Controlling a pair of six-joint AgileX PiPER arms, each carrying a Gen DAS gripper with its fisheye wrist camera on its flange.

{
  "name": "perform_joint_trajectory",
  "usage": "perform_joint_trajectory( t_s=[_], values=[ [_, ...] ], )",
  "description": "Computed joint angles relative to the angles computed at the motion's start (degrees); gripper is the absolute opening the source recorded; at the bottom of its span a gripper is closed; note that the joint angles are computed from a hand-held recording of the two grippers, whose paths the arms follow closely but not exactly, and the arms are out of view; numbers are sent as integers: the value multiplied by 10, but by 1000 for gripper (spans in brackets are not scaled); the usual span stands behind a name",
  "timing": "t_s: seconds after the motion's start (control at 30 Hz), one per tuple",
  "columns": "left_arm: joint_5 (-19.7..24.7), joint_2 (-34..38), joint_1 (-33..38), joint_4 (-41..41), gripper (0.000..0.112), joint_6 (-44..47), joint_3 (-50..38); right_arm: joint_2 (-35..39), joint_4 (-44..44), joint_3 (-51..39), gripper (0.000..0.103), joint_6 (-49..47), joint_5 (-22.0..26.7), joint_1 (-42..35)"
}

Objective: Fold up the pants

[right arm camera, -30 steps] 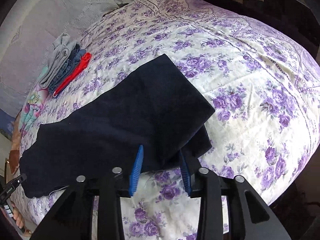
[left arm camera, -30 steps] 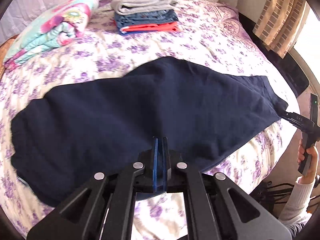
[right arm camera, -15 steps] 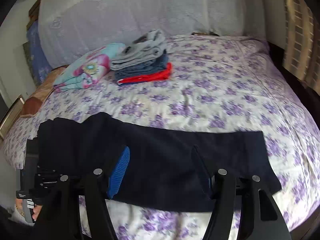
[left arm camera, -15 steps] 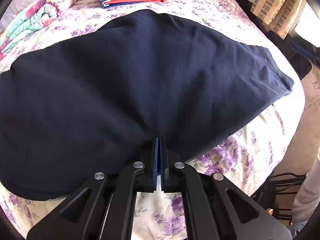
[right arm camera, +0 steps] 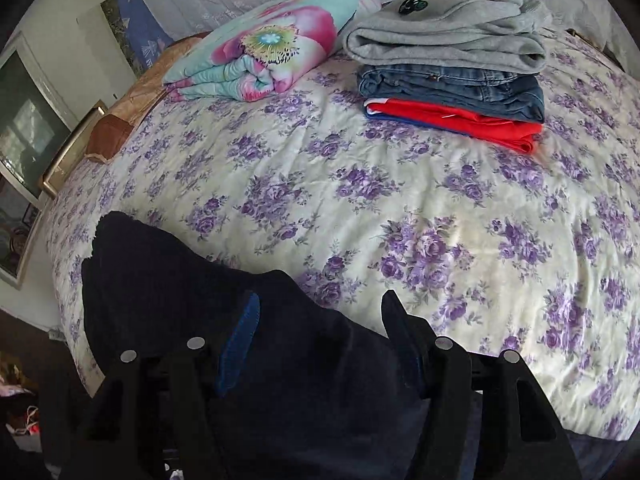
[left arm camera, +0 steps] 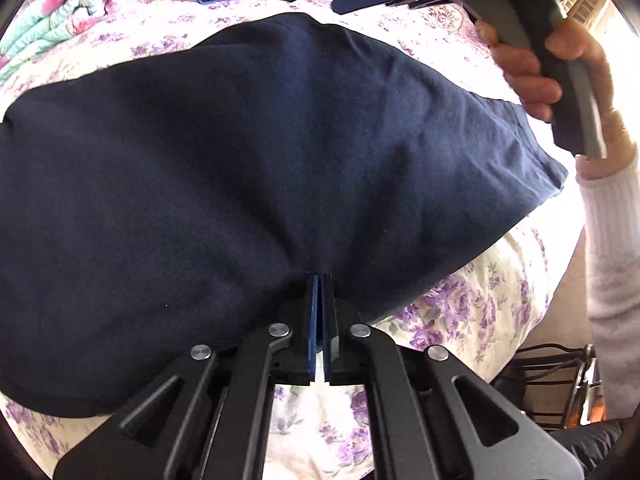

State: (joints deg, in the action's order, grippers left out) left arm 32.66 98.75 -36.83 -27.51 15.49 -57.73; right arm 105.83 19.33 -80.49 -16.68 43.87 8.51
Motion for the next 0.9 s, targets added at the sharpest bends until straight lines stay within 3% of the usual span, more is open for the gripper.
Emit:
perform_joint_trajectory(
  t_s=[0.17,0.37,0.47,0.63,0.7,0.9],
  values=[
    [33,8,45,-80,1,97,-1,38,19,-8,64,-38,79,14],
    [46,9,62,-101,1,128,0,-15,-22,66,68,-37,47,69],
    [38,11,50,-85,1,111,-6,2,49,48,68,-91,44,51],
    [49,11,47,-71,1,91,-17,70,92,-35,63,-105,87,34],
    [47,14,38,-67,1,80,-20,40,77,-9,51,-111,69,41],
    [47,28,34,-78,1,84,-31,-53,193,81,49,-233,91,9]
  ],
)
